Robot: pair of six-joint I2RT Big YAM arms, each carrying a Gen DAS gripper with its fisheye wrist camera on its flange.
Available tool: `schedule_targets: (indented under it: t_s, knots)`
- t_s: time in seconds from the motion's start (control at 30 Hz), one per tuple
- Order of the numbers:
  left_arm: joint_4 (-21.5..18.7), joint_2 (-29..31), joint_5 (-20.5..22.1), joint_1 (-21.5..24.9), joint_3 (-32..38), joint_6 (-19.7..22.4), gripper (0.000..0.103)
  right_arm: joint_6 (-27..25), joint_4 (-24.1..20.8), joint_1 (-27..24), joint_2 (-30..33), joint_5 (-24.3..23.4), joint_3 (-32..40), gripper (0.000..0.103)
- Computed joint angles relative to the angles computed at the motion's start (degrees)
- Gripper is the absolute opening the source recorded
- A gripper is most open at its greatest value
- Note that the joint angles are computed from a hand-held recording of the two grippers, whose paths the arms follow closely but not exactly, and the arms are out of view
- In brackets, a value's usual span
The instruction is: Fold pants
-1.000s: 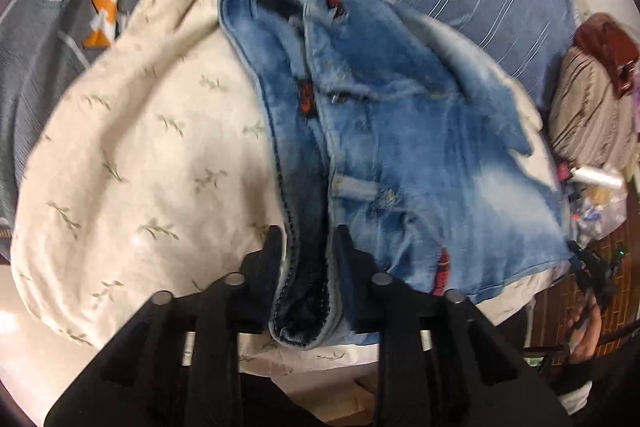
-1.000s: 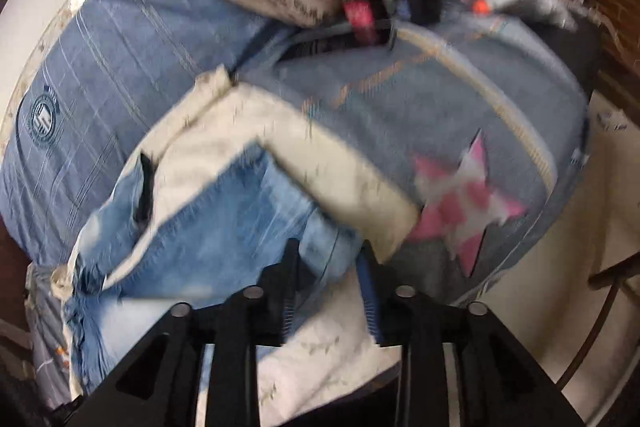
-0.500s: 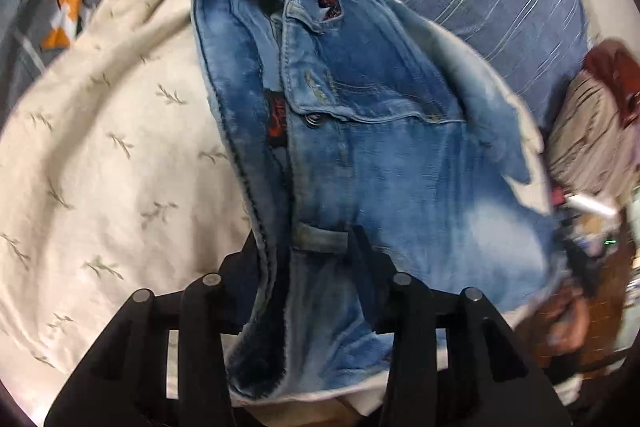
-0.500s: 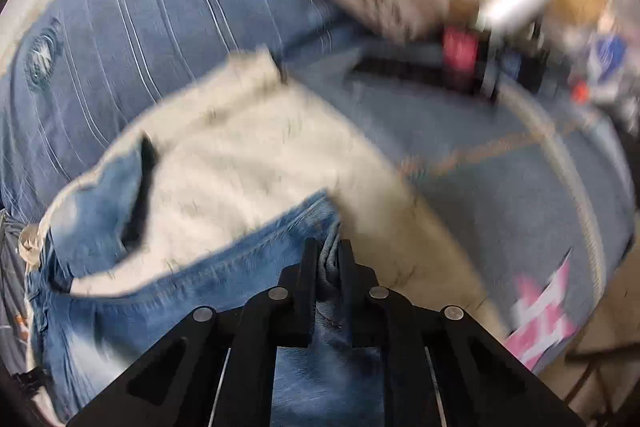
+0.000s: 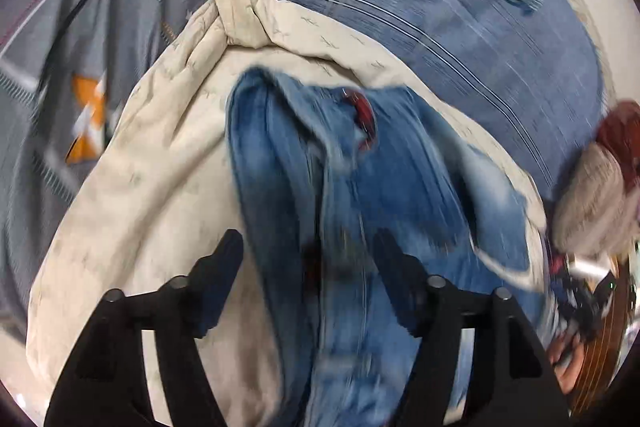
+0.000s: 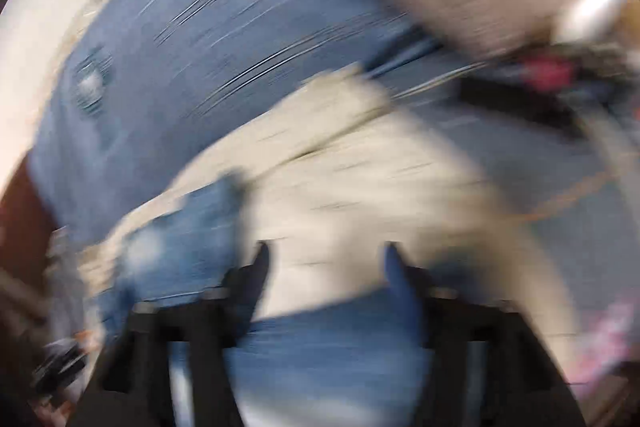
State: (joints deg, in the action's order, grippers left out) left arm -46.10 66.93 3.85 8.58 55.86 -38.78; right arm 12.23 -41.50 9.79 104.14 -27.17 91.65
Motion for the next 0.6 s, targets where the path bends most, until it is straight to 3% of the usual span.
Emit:
schedule_targets:
  t_s: [0.13, 0.17, 0.2, 0.23, 0.3, 0.37, 0.43, 0.5, 0.57, 0.6]
  knots:
    - [1.3, 7.8, 7.8, 1.5, 3.0, -3.3, 0.067, -0.5, -4.8, 5.9, 6.9, 4.6, 6.9, 0.066]
    - [0.8, 8.4, 8.2, 1.6, 3.2, -2.9, 0.063, -2.0, -4.4, 7.2, 7.1, 4.7, 7.0, 0.035]
    - [0.6, 9.0, 7.7, 0.9, 3.5, -2.6, 0.052, -6.5, -6.6, 8.5, 7.6, 4.1, 8.6, 0.004]
    - [0.1, 9.3, 8.0, 0.6, 4.1, -1.3, 0.014, -8.8, -6.5, 9.3, 7.3, 5.9, 9.0, 0.004]
    - [0.1, 9.0, 7.8, 0.1, 4.5, 0.2, 0.011, -12.5, -0.5, 9.5, 3.8, 10.7, 7.6, 0.004]
    - [1.4, 8.5, 6.3, 0.2, 4.5, -0.3, 0.009, -10.7, 1.5, 8.2, 3.7, 14.3, 9.7, 0.004]
    - [0.2, 10.7, 4.4, 0.4, 6.0, -0.6, 0.009, -8.9, -1.4, 6.6, 7.4, 18.5, 15.7, 0.004]
    - [-2.1, 14.0, 4.1, 0.7, 7.2, -1.5, 0.010, -9.0, -9.5, 5.7, 13.2, 22.5, 23.1, 0.004]
    - [-0.4, 13.6, 5.6, 1.3, 5.9, -1.9, 0.011, -8.6, -14.7, 5.5, 16.5, 22.8, 26.1, 0.008]
    - [-0.4, 12.6, 6.4, 1.6, 5.4, -1.5, 0.011, -9.1, -14.1, 5.3, 16.0, 21.5, 24.5, 0.009]
